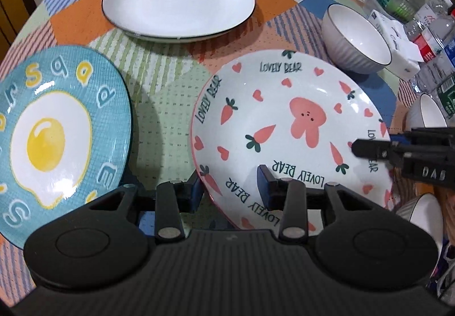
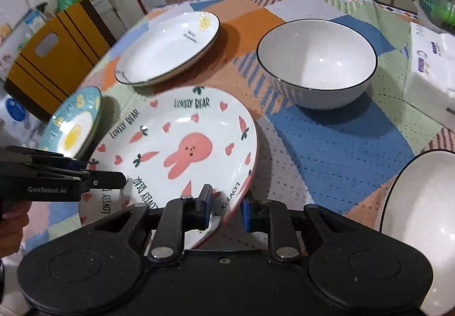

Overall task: Organize plates and bowls
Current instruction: 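Lift the bunny plate with both grippers and carry it toward the white bowls, then lower the bunny plate onto the table and open both grippers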

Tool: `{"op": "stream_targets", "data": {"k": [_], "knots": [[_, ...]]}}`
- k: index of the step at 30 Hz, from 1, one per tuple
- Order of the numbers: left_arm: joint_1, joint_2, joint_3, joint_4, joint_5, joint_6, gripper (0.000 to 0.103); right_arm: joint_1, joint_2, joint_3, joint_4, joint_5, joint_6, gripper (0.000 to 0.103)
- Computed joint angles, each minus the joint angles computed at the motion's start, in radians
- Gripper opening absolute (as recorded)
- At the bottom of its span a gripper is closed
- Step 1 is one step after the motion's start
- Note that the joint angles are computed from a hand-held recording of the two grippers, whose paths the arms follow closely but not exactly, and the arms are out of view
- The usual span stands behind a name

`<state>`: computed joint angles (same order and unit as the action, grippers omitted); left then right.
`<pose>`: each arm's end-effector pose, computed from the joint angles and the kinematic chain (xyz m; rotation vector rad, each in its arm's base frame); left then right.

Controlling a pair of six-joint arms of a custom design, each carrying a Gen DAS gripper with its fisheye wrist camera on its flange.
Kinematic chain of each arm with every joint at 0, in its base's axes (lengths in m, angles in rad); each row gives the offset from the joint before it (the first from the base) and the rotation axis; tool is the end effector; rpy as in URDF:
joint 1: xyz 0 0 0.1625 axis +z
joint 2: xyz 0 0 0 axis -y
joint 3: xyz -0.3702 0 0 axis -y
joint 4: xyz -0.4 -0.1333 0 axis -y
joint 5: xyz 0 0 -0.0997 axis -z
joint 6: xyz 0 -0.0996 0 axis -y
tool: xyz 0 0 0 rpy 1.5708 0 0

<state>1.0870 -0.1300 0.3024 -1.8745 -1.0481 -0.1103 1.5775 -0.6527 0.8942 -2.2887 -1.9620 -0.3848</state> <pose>-0.2433 -0.8564 0.0694 0.4470 2.6174 -0.3747 0.1008 -0.8127 0.2556 0.3865 -2.5983 0.5281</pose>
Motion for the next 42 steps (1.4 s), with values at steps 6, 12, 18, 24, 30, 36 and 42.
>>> {"op": "stream_targets", "data": {"k": [6, 12, 18, 24, 30, 36, 42], "knots": [[-0.023, -0.015, 0.039, 0.002, 0.071, 0.059, 0.037, 0.026, 0.04, -0.035, 0.028, -0.121, 0.046, 0.036], [-0.045, -0.126, 0.221, -0.097, 0.096, 0.105, 0.037, 0.081, 0.054, -0.008, -0.063, -0.28, -0.058, 0.04], [-0.067, -0.217, 0.33, -0.137, 0.081, 0.134, 0.037, 0.101, -0.038, 0.131, -0.172, -0.224, -0.077, 0.041], [-0.091, -0.32, 0.457, -0.126, 0.09, 0.147, 0.037, 0.136, -0.118, 0.236, -0.255, -0.16, -0.084, 0.044], [-0.101, -0.432, 0.593, -0.126, 0.108, 0.144, 0.039, 0.173, -0.179, 0.304, -0.292, -0.111, -0.094, 0.044], [-0.094, -0.522, 0.675, -0.116, 0.105, 0.114, 0.039, 0.208, -0.228, 0.368, -0.317, -0.065, -0.09, 0.047], [-0.087, -0.588, 0.737, -0.135, 0.116, 0.123, 0.039, 0.236, -0.242, 0.404, -0.324, -0.037, -0.089, 0.048]]}}
